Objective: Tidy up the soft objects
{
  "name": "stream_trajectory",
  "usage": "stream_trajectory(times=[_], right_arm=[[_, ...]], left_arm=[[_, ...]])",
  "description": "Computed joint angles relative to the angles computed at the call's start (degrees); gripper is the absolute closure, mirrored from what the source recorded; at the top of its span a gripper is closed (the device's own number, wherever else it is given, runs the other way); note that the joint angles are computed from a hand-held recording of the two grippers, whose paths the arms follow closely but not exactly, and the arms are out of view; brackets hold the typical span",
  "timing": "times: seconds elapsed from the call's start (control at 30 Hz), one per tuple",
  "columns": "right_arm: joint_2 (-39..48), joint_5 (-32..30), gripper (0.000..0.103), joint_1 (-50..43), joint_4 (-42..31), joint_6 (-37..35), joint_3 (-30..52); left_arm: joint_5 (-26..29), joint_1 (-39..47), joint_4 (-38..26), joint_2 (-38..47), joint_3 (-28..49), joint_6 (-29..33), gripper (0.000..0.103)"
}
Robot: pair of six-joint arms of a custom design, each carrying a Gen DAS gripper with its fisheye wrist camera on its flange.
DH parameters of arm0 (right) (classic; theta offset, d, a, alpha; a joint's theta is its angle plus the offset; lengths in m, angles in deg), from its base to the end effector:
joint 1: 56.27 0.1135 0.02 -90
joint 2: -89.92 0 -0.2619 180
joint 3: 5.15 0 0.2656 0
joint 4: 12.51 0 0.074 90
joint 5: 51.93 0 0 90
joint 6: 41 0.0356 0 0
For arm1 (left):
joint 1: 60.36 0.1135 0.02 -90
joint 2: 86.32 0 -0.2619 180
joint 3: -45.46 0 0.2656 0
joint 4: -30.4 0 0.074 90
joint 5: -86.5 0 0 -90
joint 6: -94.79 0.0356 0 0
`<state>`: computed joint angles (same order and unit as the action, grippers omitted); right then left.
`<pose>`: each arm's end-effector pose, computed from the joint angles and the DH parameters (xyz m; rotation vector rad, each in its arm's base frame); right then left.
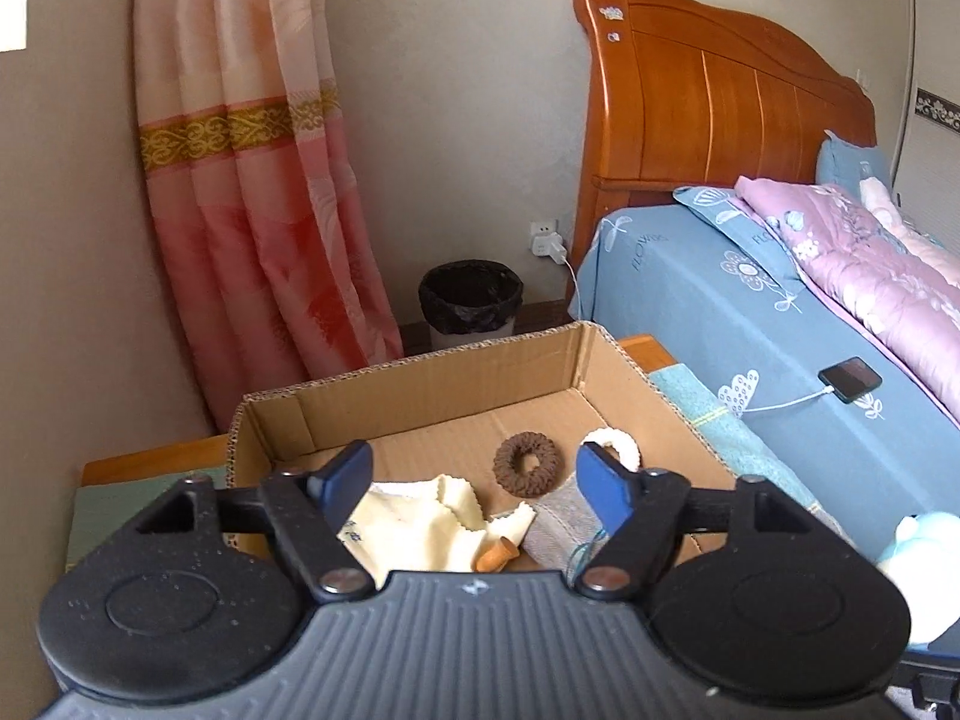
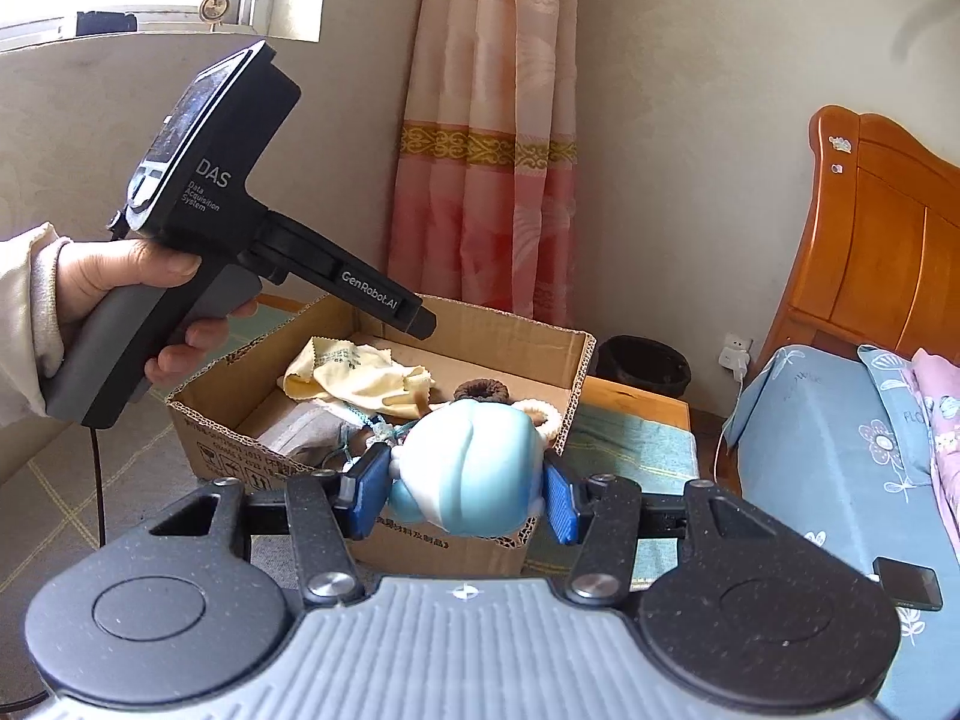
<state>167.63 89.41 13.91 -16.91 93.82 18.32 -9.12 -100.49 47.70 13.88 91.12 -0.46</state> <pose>0.0836 0.1501 0.0717 -0.1858 2.1257 -0.0454 0.2374 -0.1956 0.0887 0.6183 2.1498 -0.3266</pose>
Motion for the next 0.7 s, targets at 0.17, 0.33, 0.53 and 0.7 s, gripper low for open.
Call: stream_trajectory(times=[0.17, 0.33, 0.53, 0.7], right_arm=[[0.3, -1.4, 0.045, -2.0, 1.5, -2.1, 0.6], [0.6, -4.5, 0.045, -5.8, 3.6, -6.1, 1.9], [2.6, -10.3, 0.045, -12.7, 6.4, -12.4, 5.4], [8.1, -16.7, 0.045, -20.2, 7.9, -17.6, 11.7]], left_arm=[[-5.0, -1.1, -2.1, -9.3, -7.2, -0.6, 0.010], [-12.0, -5.5, -6.3, -22.5, -16.6, -2.4, 0.006], [-21.0, -12.5, -12.8, -36.6, -26.3, -10.6, 0.001], [-25.7, -15.8, -19.6, -44.7, -30.7, -17.2, 0.001]])
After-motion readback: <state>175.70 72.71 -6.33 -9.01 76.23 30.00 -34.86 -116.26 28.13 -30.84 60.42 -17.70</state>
